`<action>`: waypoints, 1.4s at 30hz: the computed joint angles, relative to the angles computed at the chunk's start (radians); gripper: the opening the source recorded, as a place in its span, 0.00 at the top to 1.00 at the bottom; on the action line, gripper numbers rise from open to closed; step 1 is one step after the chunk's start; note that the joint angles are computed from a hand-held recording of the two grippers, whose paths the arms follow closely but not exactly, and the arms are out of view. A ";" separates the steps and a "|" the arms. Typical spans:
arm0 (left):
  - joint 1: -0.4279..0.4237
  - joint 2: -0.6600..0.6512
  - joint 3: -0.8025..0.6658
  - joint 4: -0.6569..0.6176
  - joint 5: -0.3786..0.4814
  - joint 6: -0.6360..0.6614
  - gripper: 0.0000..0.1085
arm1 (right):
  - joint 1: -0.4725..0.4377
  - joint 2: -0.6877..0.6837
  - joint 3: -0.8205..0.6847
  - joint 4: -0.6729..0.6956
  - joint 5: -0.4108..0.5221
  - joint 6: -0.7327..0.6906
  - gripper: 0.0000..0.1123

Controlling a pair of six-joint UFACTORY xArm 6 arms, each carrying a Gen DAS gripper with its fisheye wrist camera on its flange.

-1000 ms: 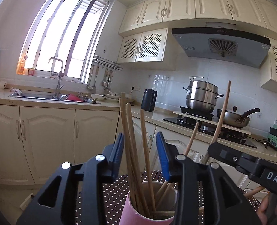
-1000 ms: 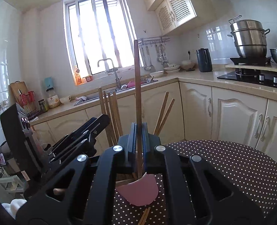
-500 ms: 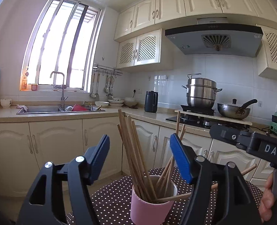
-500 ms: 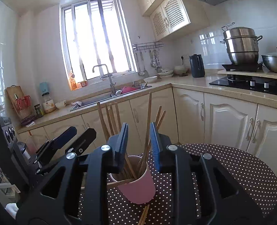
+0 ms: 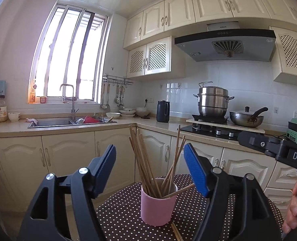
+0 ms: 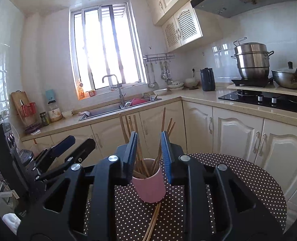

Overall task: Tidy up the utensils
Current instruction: 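Move both open tools down to the last chopsticks beside the cup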

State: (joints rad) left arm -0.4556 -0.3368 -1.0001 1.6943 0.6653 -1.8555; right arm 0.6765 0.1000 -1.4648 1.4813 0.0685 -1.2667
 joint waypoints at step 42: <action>0.023 0.313 -0.021 -1.252 -0.038 0.944 0.36 | -0.088 -0.044 0.422 -0.507 0.092 0.603 0.54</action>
